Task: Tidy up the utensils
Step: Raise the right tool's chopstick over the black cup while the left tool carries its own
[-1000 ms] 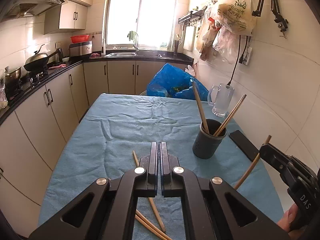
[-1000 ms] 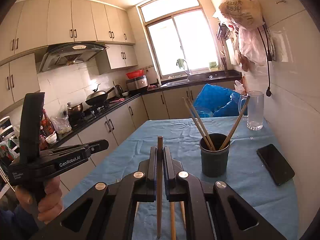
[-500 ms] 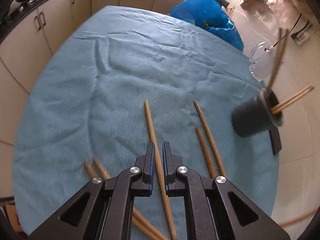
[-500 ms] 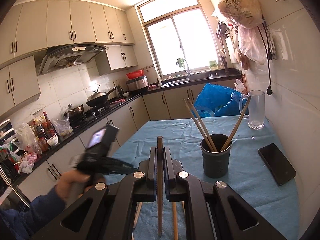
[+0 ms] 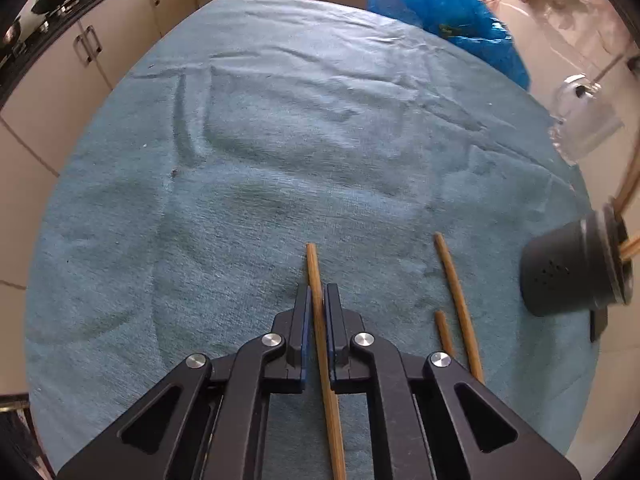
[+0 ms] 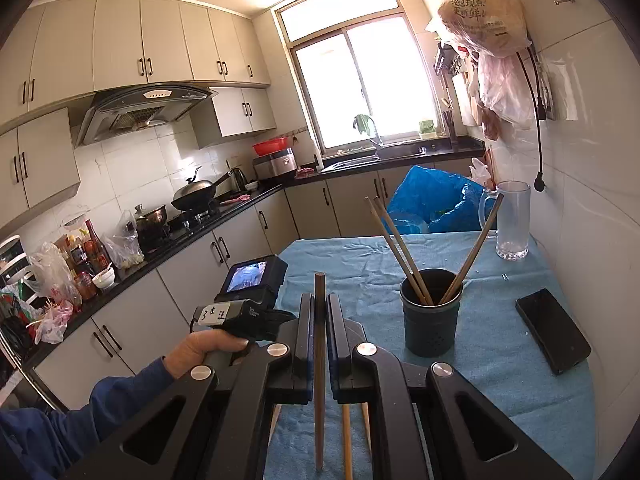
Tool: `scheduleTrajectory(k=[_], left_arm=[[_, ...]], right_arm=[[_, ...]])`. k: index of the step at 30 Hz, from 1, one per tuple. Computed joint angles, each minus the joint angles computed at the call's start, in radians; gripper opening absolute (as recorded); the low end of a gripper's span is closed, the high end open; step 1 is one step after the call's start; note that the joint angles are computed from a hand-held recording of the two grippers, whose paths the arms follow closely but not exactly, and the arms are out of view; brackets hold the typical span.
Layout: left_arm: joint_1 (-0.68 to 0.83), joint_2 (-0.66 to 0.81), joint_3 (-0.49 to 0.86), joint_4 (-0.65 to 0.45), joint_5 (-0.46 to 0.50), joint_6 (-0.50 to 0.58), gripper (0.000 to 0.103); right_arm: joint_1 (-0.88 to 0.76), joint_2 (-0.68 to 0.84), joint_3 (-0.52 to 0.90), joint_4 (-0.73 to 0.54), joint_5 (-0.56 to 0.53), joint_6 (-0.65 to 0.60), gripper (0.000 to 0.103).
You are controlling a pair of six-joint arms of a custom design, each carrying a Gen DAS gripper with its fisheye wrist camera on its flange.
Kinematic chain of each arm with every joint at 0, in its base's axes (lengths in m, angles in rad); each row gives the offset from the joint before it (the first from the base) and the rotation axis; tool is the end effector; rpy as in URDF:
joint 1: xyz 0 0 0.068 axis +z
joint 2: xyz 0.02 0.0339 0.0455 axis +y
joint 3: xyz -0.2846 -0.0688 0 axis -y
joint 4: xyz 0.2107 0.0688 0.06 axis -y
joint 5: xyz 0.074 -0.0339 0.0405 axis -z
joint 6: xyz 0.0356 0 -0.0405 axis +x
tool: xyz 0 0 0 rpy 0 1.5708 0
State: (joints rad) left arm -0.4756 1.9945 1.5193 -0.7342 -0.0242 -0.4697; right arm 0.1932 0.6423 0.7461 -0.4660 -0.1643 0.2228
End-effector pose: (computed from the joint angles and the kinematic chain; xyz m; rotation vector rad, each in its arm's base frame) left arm 0.3476 -0.1781 0.2274 0.0021 2.8019 -0.2028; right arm 0.0946 0.0244 0.3268 -0.0820 1.9508 0.4350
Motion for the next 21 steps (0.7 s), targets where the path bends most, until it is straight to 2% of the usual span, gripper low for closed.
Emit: scheduleTrajectory(k=[5,9,14,21], left_arm=[[-0.034,-0.226,-0.194,0.144,-0.004,-0.008,0.006],[-0.088,-0.428,-0.275,0.170,-0.066,-0.015,0.006],[-0.178,-0.575,-0.297,0.169,-0.152,-0.017,0.005],[-0.240,-0.644,-0.281,0.143,-0.216,-0.016,0.005]], right_arm=[[-0.013,-0.002,-0.003,0.003,-0.009,0.007,0.006],[-0.035,-0.014,-0.002,0.003,-0.027,0.011,0.006],[-0.042,-0.032,0.001,-0.006,-0.026,0.020,0.006],[-0.059,-0.052,0.014,-0.027,-0.031,0.022,0.006]])
